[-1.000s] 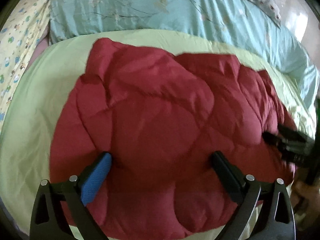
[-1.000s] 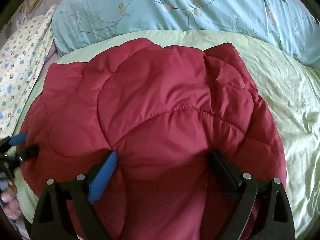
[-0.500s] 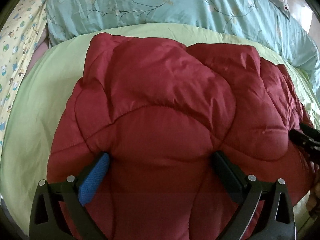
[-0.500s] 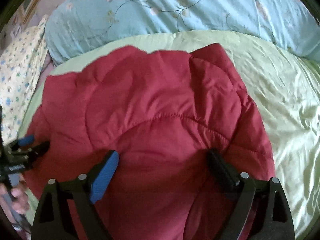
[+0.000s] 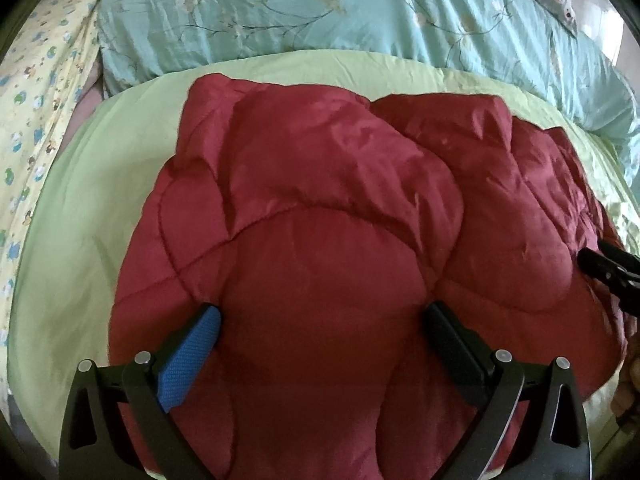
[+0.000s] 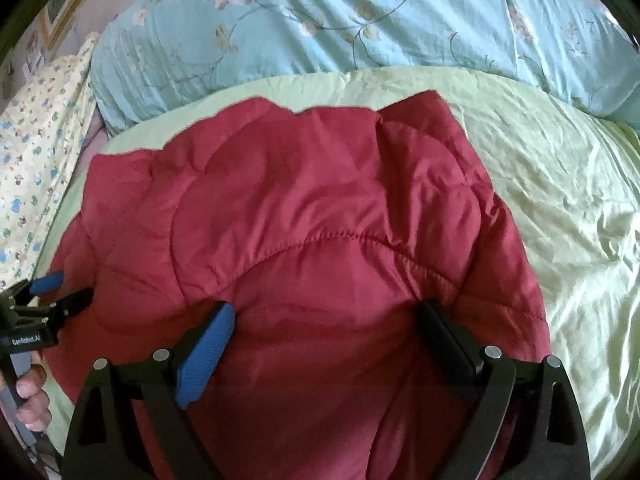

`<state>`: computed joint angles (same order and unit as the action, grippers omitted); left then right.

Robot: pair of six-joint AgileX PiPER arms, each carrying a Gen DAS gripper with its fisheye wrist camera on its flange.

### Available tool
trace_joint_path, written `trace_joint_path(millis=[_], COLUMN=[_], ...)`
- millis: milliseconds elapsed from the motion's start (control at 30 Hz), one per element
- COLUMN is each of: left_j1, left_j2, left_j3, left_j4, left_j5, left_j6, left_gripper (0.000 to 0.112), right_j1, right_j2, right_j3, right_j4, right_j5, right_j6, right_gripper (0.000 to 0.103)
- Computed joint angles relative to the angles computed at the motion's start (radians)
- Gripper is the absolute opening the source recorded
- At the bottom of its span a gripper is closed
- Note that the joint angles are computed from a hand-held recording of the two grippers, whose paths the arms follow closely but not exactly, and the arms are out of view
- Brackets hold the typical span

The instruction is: Fold large clothes

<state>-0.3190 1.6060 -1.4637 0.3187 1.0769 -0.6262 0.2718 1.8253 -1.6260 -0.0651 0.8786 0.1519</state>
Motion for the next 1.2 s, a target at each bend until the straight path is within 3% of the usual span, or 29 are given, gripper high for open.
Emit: trace_joint_path(millis=[400,533,733,833,1200], left_j1=[-0.072,-0.071,0.023,0.042,-0.097], left_j2=[-0.234,-0.253,-0.265,-0.265,-0.305], left_j3=[0.147,0.183,0.239,0.257,0.224], left_j4=[0.027,0.024,-0.075,-0.083,0.036], left_j5=[0.053,0.078,0.005,-0.018,0.116], left_j6=[-0.086,-0.083,-0.015,0.008,-0.118], left_gripper=[0.102,0.102,0.103,0.103,0.102], right_j1=[0.014,0.027,0.069,0.035,0.059], right_j2=[-0.221,-0.272,-0.236,-0.229,-0.303], right_j3=[0.167,0.213,0.24,0.289,0.321], right_j4=[0.028,0.041,-0.047,0.006,-0.009], right_j5=[-0.006,0.003,0.038,-0.023,-0.009], right_j6=[0.022,0.013,0.058,0.028,0.069], right_gripper=[0.093,0.093,0.093,0.094,0.093])
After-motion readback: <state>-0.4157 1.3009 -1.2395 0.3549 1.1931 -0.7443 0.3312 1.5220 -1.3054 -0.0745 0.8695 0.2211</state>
